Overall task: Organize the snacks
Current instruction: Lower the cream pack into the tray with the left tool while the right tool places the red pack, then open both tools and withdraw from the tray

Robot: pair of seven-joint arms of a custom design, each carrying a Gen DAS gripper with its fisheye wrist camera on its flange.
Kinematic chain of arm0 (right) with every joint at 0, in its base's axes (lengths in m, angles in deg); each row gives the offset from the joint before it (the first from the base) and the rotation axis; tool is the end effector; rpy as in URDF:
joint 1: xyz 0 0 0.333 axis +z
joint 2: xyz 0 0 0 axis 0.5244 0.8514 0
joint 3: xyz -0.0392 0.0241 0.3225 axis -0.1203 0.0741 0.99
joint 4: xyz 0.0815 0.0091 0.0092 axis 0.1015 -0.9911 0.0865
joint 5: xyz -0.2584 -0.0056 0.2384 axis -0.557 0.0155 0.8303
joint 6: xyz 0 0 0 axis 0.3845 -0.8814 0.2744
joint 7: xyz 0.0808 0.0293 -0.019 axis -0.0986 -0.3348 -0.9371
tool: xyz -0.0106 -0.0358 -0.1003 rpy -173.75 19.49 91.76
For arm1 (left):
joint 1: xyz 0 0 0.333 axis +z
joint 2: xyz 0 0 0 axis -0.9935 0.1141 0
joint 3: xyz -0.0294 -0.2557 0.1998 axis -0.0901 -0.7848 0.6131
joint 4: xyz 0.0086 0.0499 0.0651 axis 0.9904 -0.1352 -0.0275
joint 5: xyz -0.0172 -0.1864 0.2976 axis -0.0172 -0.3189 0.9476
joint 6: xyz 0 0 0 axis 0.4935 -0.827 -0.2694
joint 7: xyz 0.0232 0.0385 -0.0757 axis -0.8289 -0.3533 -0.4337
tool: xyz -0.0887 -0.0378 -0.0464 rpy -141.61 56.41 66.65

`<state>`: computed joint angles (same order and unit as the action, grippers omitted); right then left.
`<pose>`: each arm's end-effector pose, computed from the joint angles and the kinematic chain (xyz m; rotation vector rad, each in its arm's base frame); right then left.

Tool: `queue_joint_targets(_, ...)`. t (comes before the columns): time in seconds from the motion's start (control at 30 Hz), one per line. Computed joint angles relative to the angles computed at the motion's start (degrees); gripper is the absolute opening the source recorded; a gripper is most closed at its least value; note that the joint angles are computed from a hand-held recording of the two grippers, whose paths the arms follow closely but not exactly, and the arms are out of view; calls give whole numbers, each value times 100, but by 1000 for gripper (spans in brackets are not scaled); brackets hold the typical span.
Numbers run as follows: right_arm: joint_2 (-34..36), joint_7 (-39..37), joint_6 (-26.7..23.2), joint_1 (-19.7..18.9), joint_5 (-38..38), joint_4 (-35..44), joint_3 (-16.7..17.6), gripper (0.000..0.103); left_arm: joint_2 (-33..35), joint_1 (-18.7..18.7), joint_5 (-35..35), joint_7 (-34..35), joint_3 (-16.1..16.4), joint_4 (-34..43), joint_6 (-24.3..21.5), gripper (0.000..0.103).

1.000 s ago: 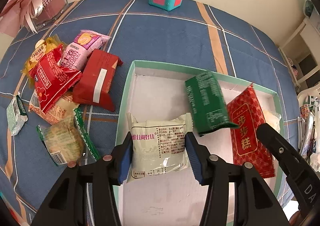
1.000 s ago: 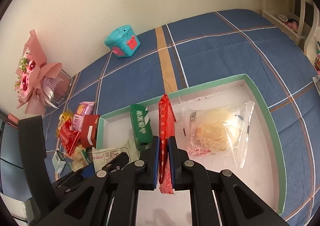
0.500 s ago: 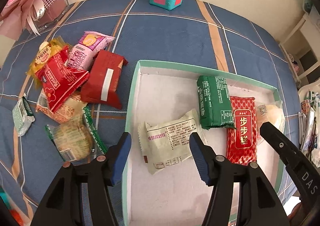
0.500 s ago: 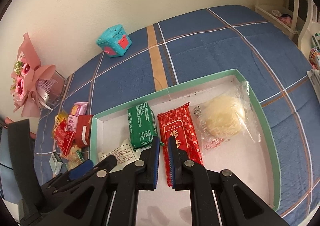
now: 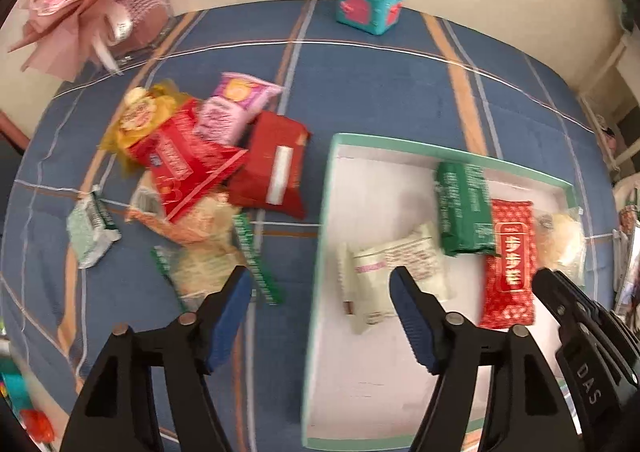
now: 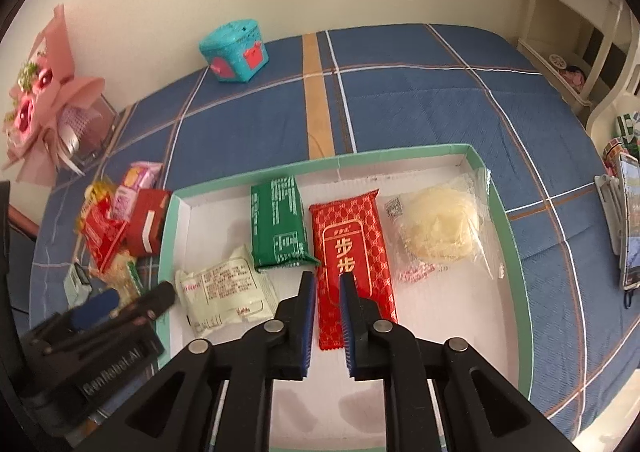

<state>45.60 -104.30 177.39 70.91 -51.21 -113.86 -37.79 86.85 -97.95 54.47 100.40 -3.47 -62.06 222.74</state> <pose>0.5464 0.4361 0.3287 -1.2282 2.5064 -0.4469 0.6474 -0.2241 0.3246 -1.5680 2.4777 -0.4162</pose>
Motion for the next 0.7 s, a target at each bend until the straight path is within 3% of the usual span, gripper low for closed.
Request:
queue_joint_targets(0.27, 212, -342, -254, -26, 295, 325, 93, 25, 2, -15, 237, -261, 246, -15, 100, 81)
queue_joint_targets(0.43, 273, -411, -375, -1, 379, 449, 77, 57, 21, -2, 307, -367, 271, 1, 165, 81)
queue_joint_targets(0.7, 323, -428, -601, 35, 412, 569, 49, 74, 32, -52, 459, -457, 323, -38, 279, 81)
